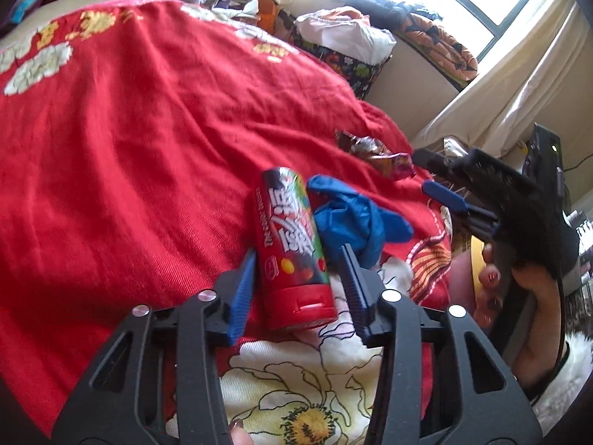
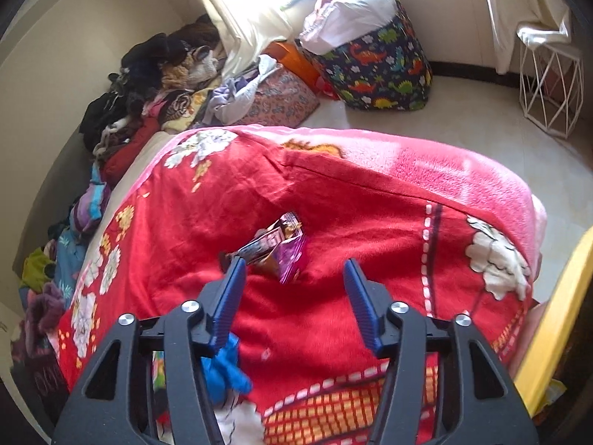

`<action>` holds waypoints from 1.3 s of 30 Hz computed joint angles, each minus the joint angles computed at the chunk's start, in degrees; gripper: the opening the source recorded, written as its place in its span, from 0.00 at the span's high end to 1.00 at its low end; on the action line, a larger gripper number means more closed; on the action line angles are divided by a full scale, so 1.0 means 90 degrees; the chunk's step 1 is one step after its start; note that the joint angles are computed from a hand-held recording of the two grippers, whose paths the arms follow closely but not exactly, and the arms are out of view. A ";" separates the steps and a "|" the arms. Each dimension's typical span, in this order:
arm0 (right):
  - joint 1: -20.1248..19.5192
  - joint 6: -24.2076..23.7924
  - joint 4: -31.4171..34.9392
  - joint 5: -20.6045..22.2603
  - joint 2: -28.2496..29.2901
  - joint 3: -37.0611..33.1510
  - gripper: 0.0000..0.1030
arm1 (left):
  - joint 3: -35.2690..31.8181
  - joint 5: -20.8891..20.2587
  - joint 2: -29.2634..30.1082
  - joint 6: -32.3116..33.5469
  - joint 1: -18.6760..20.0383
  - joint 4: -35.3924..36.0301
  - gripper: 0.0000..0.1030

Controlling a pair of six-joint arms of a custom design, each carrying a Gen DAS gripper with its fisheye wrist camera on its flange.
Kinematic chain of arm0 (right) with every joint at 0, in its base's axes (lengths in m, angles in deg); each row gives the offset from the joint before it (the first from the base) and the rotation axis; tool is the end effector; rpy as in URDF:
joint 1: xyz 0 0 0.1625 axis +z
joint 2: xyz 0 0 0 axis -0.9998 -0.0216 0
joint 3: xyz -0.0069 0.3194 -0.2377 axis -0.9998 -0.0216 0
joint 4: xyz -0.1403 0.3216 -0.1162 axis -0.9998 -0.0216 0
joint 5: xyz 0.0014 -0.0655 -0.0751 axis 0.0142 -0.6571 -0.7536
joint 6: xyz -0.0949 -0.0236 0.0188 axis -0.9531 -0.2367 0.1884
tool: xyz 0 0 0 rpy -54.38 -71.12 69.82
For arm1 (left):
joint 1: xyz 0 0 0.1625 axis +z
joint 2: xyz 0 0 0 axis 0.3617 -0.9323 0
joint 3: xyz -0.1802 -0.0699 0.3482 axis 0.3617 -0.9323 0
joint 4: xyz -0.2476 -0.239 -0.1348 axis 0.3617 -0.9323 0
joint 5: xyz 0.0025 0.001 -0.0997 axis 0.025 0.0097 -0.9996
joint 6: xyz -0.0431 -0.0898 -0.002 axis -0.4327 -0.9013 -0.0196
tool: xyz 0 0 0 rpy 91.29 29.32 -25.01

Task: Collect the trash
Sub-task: 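Grasp the red candy tube with the left gripper while the right gripper grasps the dark energy bar wrapper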

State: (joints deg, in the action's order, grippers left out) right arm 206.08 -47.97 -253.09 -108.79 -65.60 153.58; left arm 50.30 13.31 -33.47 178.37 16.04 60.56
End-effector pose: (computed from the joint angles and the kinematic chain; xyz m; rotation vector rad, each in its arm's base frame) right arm 0.2377 -0.2956 0.0153 -0.0350 -2.6111 1.0526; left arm -0.0108 -0.2378 0.2347 0.4332 2.7675 -0.7032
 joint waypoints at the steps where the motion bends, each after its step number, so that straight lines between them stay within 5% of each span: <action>1: -0.0049 -0.0015 0.0015 0.0043 0.0006 -0.0023 0.54 | 0.0031 -0.0006 -0.0001 0.0004 -0.0018 -0.0018 0.66; 3: -0.0172 -0.0087 0.0081 0.0129 0.0039 -0.0088 0.60 | 0.0039 -0.0003 0.0001 0.0060 0.0012 -0.0047 0.66; 6: -0.0256 -0.0158 0.0138 0.0300 0.0040 -0.0088 0.86 | 0.0048 -0.0003 -0.0004 0.0085 0.0046 -0.0060 0.69; 17: 0.1205 -0.0594 -0.0519 -0.0496 0.0153 0.0130 0.86 | 0.0021 0.0018 -0.0280 0.0058 -0.0027 0.0045 0.73; 23: 0.1957 -0.0730 -0.0047 -0.1019 0.0151 0.0242 0.86 | -0.0030 -0.0291 -0.0705 -0.0294 -0.0643 0.0425 0.75; 30: 0.2163 0.0137 0.0453 -0.0921 0.0121 0.0560 0.86 | -0.0025 -0.0478 -0.0915 -0.0734 -0.1389 0.0770 0.75; 39: 0.2270 0.1139 0.0090 -0.0864 0.0254 0.1193 0.86 | 0.0006 -0.0577 -0.0970 -0.1234 -0.2182 0.1015 0.75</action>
State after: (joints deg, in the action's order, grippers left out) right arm 226.51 -37.73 -252.29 -116.56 -63.32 164.32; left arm 50.36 8.12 -42.20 167.27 -3.60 69.70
